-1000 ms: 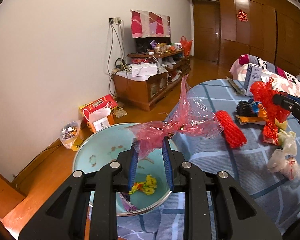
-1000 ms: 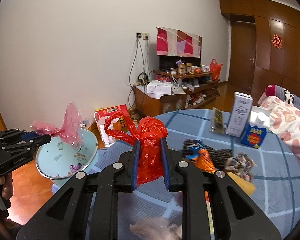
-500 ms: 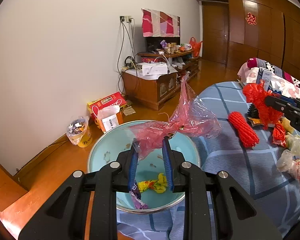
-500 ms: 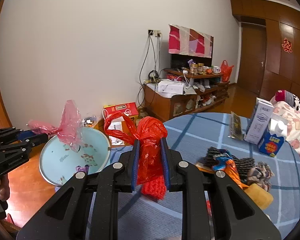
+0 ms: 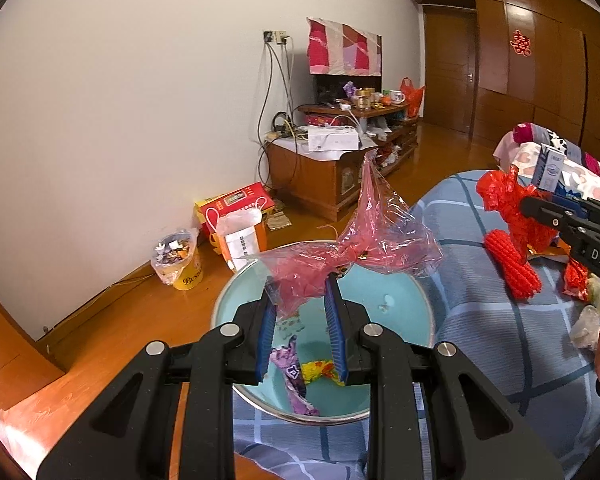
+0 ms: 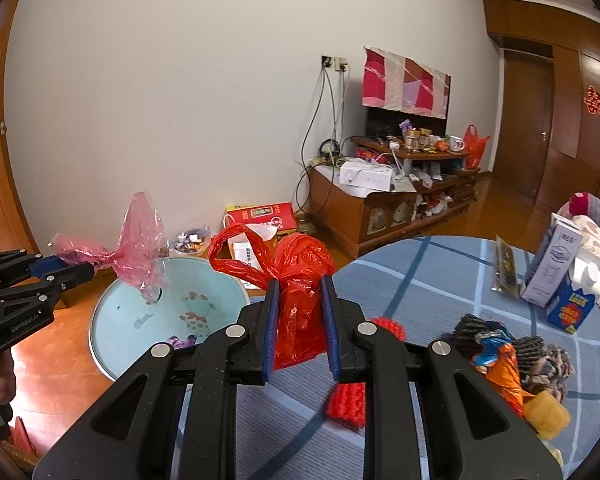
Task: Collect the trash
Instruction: 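Carry the pink and red bags over the bucket with both tools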
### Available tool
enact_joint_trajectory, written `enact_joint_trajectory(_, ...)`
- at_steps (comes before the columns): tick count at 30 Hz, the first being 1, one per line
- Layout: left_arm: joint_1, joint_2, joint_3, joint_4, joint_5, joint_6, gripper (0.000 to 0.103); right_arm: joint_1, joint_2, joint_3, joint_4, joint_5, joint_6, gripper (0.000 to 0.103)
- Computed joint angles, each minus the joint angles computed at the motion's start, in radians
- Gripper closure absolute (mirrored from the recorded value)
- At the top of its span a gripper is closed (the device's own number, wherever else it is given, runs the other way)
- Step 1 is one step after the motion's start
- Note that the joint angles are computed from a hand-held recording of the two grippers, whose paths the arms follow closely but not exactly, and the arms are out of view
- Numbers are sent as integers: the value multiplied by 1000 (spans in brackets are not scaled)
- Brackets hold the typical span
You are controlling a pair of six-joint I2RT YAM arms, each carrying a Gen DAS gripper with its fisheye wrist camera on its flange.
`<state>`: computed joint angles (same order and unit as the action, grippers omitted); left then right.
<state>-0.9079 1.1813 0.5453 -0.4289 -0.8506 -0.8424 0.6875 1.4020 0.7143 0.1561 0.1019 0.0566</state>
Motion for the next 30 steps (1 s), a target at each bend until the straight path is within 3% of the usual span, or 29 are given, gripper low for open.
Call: enact_joint_trajectory(30,31,-44,-13,-161,-26,-108,79,81,144,104,-2,-5,-21,81)
